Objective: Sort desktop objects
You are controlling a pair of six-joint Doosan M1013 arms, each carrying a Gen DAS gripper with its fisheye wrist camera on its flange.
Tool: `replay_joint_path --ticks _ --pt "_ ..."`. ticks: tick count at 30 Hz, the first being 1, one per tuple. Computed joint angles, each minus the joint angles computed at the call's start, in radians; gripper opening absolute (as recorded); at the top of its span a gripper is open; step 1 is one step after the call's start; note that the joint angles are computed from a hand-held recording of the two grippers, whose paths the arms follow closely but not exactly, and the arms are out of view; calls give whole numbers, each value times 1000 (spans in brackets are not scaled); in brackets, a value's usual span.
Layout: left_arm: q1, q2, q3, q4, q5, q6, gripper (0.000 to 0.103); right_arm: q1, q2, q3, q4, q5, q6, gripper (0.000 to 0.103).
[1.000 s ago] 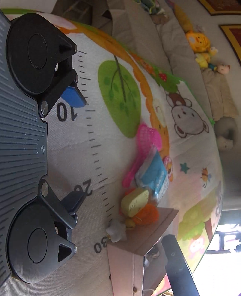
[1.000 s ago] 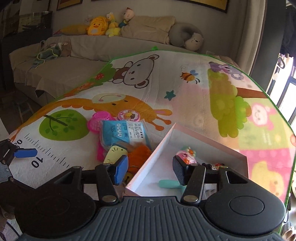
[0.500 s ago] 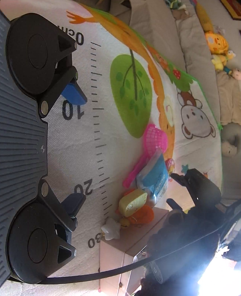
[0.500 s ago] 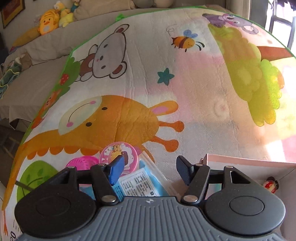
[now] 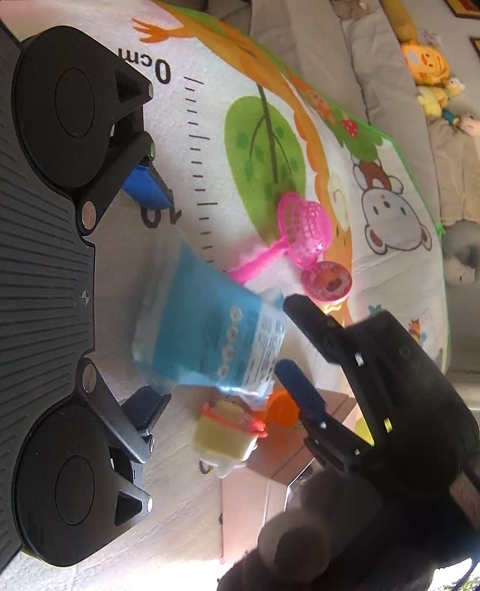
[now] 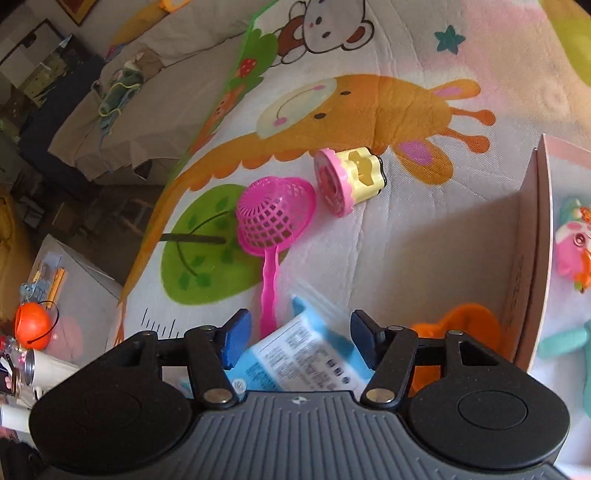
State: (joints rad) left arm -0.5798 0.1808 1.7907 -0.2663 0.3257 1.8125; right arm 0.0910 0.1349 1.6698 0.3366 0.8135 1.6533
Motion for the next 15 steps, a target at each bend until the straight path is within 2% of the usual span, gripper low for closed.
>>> replay_joint_path --ticks 3,5,7,11,14,15 --pt "-4 3 -4 44 4 -39 103 54 -103 96 -206 -113 61 61" --pt "-8 5 -7 87 6 -80 103 83 -149 146 -328 -152 98 56" --pt "-12 7 -11 135 10 -123 103 106 -174 179 -427 -161 152 56" --pt "-25 8 -15 273 24 -243 103 113 -190 221 -425 -166 154 44" --pt "-25 9 -19 292 36 -257 103 91 -210 258 -325 -191 124 19" --pt "-25 9 -20 297 40 -262 103 83 -222 270 -308 -199 135 19"
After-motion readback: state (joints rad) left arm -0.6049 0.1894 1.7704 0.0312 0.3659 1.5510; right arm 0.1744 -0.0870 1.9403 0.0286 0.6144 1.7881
